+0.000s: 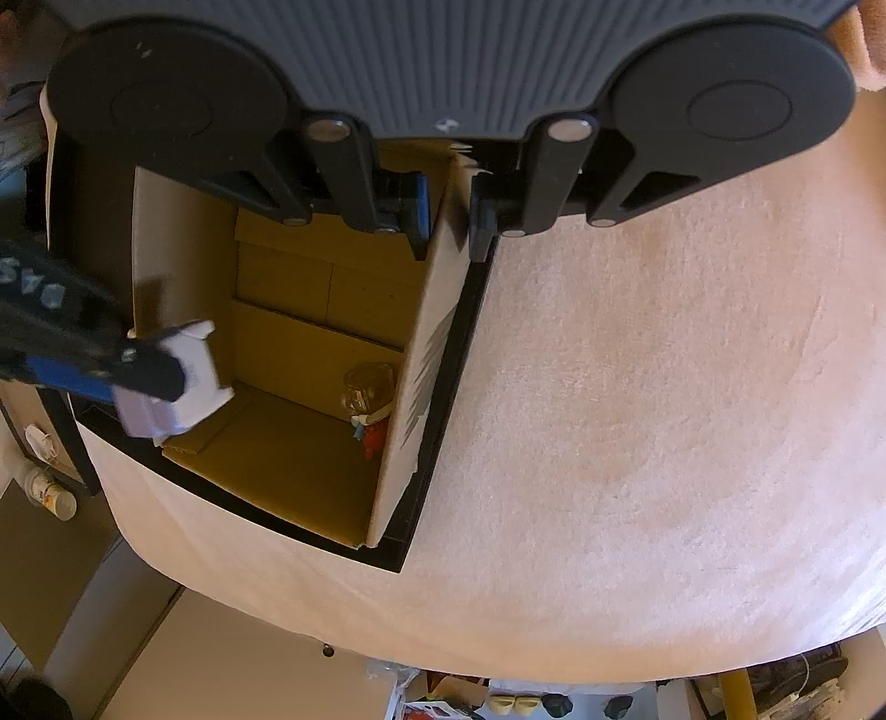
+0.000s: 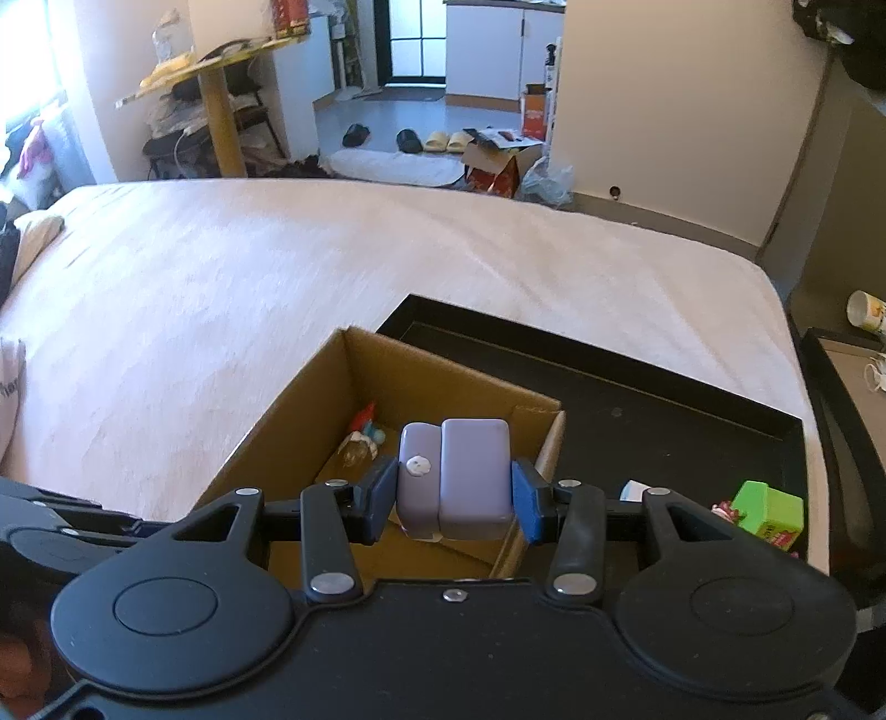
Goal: Organize rigid objects
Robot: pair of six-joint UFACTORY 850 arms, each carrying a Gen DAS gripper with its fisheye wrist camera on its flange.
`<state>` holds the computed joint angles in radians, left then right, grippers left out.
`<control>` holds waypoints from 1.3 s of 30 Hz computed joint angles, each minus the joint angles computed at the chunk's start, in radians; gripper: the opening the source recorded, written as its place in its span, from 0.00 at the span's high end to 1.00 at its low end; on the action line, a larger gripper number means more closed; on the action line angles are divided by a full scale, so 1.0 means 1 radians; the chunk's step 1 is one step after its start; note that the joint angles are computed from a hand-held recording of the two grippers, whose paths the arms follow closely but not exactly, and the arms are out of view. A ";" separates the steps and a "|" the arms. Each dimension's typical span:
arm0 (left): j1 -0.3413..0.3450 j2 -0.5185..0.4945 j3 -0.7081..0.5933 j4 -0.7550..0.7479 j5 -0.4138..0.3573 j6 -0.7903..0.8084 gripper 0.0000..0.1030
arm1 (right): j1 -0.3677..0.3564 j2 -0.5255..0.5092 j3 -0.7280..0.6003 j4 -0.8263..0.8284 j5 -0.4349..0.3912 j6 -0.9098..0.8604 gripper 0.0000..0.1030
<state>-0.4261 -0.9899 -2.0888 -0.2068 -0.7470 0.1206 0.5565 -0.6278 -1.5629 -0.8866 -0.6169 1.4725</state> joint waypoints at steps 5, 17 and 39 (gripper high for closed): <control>0.001 0.001 0.003 -0.008 0.002 0.011 0.88 | -0.005 -0.039 -0.039 0.049 0.000 -0.073 0.58; 0.006 -0.015 -0.019 -0.030 -0.011 0.013 0.88 | -0.012 -0.116 -0.122 0.118 -0.038 -0.218 0.58; 0.001 0.024 0.034 -0.009 0.031 -0.010 0.88 | 0.006 0.032 0.041 -0.039 -0.017 -0.015 0.51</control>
